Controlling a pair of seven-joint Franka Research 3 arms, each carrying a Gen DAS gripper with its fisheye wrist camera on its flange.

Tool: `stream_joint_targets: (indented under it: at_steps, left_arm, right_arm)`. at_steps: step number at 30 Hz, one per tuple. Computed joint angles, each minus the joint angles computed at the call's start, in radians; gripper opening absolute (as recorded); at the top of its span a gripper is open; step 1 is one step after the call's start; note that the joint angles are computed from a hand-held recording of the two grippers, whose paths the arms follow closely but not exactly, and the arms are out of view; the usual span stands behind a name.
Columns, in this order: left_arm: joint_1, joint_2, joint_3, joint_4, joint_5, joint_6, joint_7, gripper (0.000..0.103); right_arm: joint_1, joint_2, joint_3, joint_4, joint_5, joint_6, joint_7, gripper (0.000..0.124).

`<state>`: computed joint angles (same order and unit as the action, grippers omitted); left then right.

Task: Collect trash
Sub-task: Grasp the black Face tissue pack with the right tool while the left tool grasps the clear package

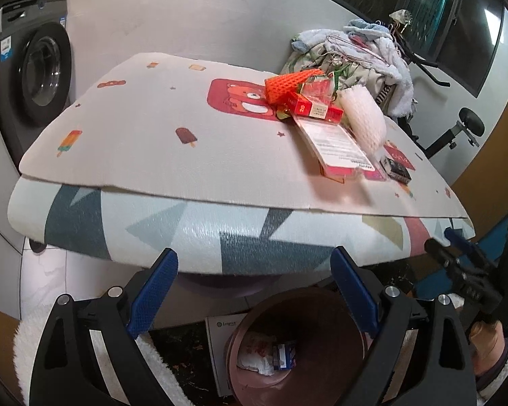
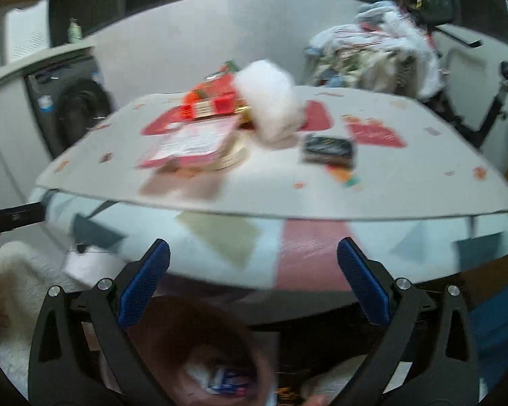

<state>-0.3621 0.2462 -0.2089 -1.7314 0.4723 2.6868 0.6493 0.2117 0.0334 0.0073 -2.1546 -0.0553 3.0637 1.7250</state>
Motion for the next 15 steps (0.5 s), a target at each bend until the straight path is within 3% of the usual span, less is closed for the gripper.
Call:
stream_joint_targets:
  at_steps: [2, 4, 8, 13, 15]
  left_arm:
    - [0.011, 0.017, -0.012, 0.032, -0.034, -0.012, 0.046, 0.088]
    - [0.01, 0.039, -0.013, 0.075, -0.044, -0.029, 0.079, 0.088]
    - [0.013, 0.104, -0.022, 0.188, -0.092, -0.053, 0.165, 0.088]
    - [0.022, 0.212, -0.045, 0.358, -0.192, -0.078, 0.295, 0.085]
    - [-0.011, 0.256, -0.015, 0.436, -0.172, -0.104, 0.297, 0.079]
  right_arm:
    - [-0.05, 0.023, 0.041, 0.046, 0.028, -0.047, -0.019, 0.097]
    - [-0.016, 0.044, -0.009, 0.086, 0.112, -0.082, -0.092, 0.097]
    - [-0.049, 0.119, -0.012, 0.212, 0.194, -0.158, -0.138, 0.097]
    - [-0.055, 0.241, -0.044, 0.402, 0.201, -0.239, -0.115, 0.093]
    - [-0.056, 0.309, -0.055, 0.503, 0.199, -0.293, -0.094, 0.086]
